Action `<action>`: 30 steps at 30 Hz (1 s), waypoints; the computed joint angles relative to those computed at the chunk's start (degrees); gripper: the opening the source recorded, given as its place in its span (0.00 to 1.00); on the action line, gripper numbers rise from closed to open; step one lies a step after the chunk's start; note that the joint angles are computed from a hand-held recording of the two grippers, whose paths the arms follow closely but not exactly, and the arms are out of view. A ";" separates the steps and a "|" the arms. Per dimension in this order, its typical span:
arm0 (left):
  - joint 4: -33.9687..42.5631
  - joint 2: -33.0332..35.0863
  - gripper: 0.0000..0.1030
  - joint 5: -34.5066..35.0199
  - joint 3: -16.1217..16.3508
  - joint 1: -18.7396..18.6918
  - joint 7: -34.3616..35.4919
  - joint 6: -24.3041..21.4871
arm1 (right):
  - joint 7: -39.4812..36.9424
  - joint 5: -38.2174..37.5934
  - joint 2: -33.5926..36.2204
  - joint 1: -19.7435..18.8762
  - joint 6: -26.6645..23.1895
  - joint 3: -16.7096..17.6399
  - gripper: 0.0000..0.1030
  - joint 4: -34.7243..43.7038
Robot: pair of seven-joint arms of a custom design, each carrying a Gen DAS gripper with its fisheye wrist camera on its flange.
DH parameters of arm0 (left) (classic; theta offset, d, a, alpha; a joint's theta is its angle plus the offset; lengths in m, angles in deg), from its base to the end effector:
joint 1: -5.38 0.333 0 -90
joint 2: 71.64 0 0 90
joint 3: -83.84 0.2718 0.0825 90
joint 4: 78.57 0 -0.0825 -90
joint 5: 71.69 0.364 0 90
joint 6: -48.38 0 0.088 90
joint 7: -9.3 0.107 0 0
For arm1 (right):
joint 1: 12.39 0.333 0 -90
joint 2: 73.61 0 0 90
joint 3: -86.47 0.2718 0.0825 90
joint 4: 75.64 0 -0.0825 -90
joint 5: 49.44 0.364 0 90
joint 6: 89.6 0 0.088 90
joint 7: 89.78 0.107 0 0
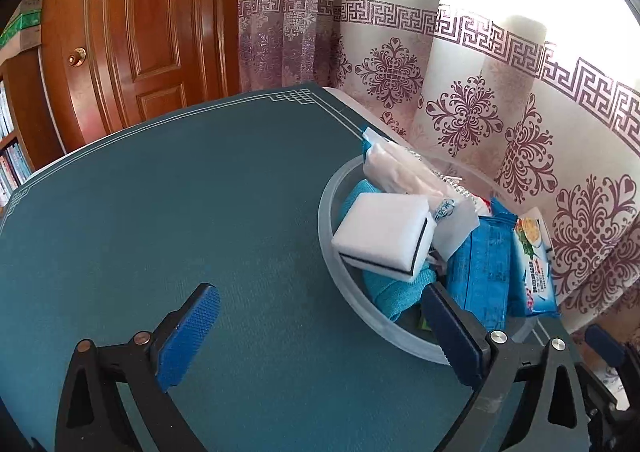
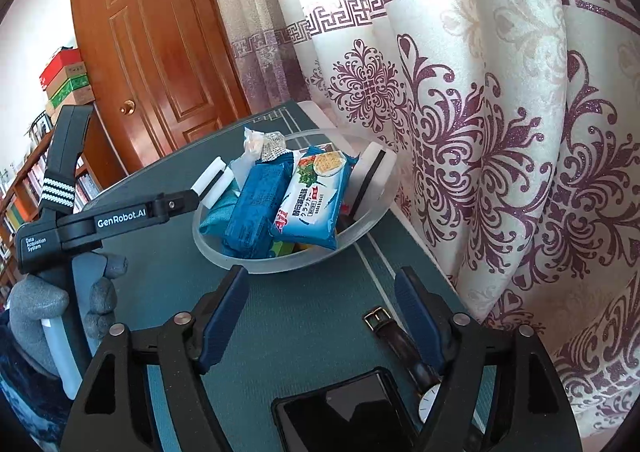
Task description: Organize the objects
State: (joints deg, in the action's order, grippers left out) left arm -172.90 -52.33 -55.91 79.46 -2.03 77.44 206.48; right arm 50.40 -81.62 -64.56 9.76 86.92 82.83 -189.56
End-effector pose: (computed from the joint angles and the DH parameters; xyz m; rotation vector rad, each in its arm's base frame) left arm 0.6561 -0.1419 0.4765 -1.7531 1.7948 -0.7928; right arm 0.5603 0.2351 0.4560 -1.5924 1.5965 -0.5600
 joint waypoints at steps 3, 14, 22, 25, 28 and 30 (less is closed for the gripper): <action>-4.71 -3.35 1.00 4.91 2.34 -1.62 -4.81 2.11 | 3.13 -2.60 -0.01 0.94 -1.68 -0.89 0.84 0.74; -10.90 -9.04 1.00 17.76 2.25 -1.43 -16.24 3.54 | 8.63 -12.36 0.64 1.58 -8.25 0.11 0.99 6.33; -13.56 -11.21 1.00 21.24 0.62 0.04 -18.56 5.49 | 5.39 -11.06 1.00 0.37 -11.95 2.67 1.00 7.92; -14.00 -11.26 1.00 20.91 0.18 0.23 -17.56 5.87 | 2.60 -10.09 1.69 0.49 -13.64 3.16 1.00 8.80; -14.12 -11.30 1.00 22.23 0.24 -0.02 -18.09 5.74 | 0.40 -10.34 2.27 1.00 -15.87 3.18 1.00 9.63; -14.17 -11.39 1.00 23.62 0.42 -0.22 -19.21 5.60 | -0.63 -10.37 2.66 1.08 -16.89 3.11 1.00 10.14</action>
State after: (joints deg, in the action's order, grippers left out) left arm -187.07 -63.72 -32.28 79.89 -2.25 58.23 212.08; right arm 49.77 -91.99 -61.90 10.85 70.03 85.94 -179.43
